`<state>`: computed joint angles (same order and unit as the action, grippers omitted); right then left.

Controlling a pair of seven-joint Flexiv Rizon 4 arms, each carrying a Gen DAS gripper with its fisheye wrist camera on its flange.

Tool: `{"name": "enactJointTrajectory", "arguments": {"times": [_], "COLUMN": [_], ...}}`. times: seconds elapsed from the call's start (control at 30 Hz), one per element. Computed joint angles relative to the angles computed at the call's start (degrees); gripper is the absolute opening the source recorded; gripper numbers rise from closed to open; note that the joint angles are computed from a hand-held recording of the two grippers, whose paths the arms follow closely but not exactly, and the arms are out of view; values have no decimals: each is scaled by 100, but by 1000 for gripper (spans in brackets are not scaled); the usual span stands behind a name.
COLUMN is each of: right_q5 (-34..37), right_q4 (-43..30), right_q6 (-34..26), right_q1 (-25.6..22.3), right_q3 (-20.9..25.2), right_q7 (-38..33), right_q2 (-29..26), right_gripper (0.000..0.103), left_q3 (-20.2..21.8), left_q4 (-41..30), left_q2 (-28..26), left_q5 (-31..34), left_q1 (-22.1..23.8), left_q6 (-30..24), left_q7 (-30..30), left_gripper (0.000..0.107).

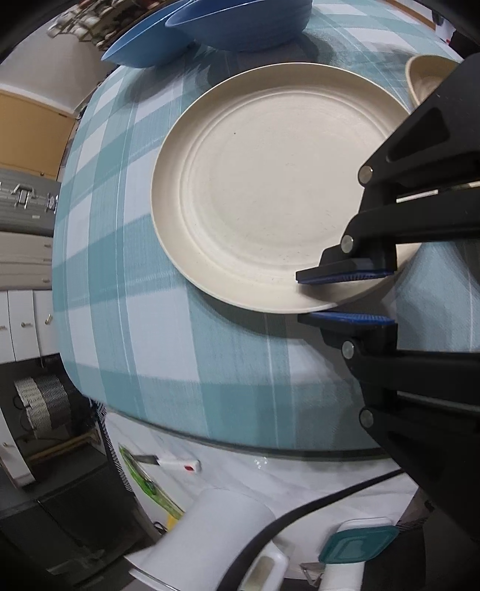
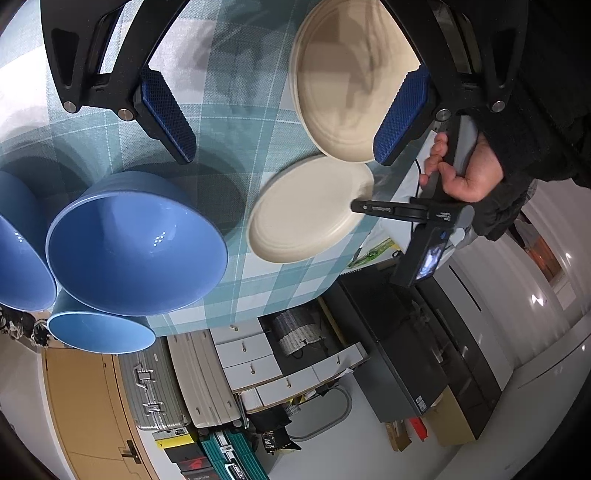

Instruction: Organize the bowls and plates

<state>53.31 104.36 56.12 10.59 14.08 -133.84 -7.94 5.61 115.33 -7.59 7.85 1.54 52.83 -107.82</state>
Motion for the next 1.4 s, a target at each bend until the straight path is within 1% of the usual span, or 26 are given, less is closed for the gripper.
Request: {"name": "enactJointTrajectory", "arguments": {"times": [0.13,0.3,0.43,0.47,0.53,0.57,0.6,0.67,0.77,0.83,0.93,0.97,1.0,1.07,1.1,1.17,1.2,1.27,1.3,1.4], "right_q5": [-127,-475,-531,-602,-1140,-1192,-1072,-736,-984,-1215,-2062,-2397,-2875,-3316,-3612,-3904,-4103,-4268,-4322,-4909], "right_q4": [111,309,286,291,422,442,373,96,-342,-736,-1363,-1527,-1703,-2045,-2275,-2587,-2799,-3120,-3163,-2943], "right_q6": [215,715,817,867,1197,1342,1288,904,556,359,52,7,-18,-367,-630,-1026,-1336,-1826,-1845,-1524], "right_q1": [93,304,339,360,535,558,514,442,627,748,984,1074,1237,1303,1388,1410,1451,1426,1431,1628], "right_q3": [34,123,176,181,176,217,267,308,241,206,117,68,-48,-75,-132,-107,-118,-42,-27,-206], "right_q7": [50,207,314,379,792,824,698,309,387,544,1295,1655,2181,2626,2946,3274,3476,3706,3789,4080], "right_q2": [37,27,-19,-21,29,93,152,258,205,3,-520,-694,-919,-1218,-1454,-1779,-1992,-2281,-2373,-2500], "right_gripper": [99,99,99,99,99,99,99,99,99,99,99,99,99,98,97,81,73,72,69,68], "left_q3": [57,91,66,57,46,43,42,44,47,53,59,61,60,56,54,53,54,53,52,50], "left_q4": [243,405,465,462,466,477,495,558,657,732,830,859,879,890,893,909,929,972,984,981], "left_q2": [166,367,466,473,476,479,484,497,513,522,527,533,536,538,538,531,529,526,523,514], "left_q5": [-90,20,218,272,330,336,319,238,71,-11,-60,-78,-101,-127,-147,-227,-286,-417,-448,-473], "left_q1": [77,165,195,198,206,211,219,237,267,280,292,296,301,308,312,323,329,339,339,337], "left_q6": [110,7,-22,-25,-3,21,50,150,301,414,584,630,660,676,680,707,736,793,815,824], "left_q7": [71,83,-18,-57,-143,-163,-164,-119,-13,-17,-37,-23,-3,43,83,150,193,273,296,303], "left_gripper": [12,12,12,12,12,12,12,12,12,12,13,13,13,13,13,13,13,13,13,14]}}
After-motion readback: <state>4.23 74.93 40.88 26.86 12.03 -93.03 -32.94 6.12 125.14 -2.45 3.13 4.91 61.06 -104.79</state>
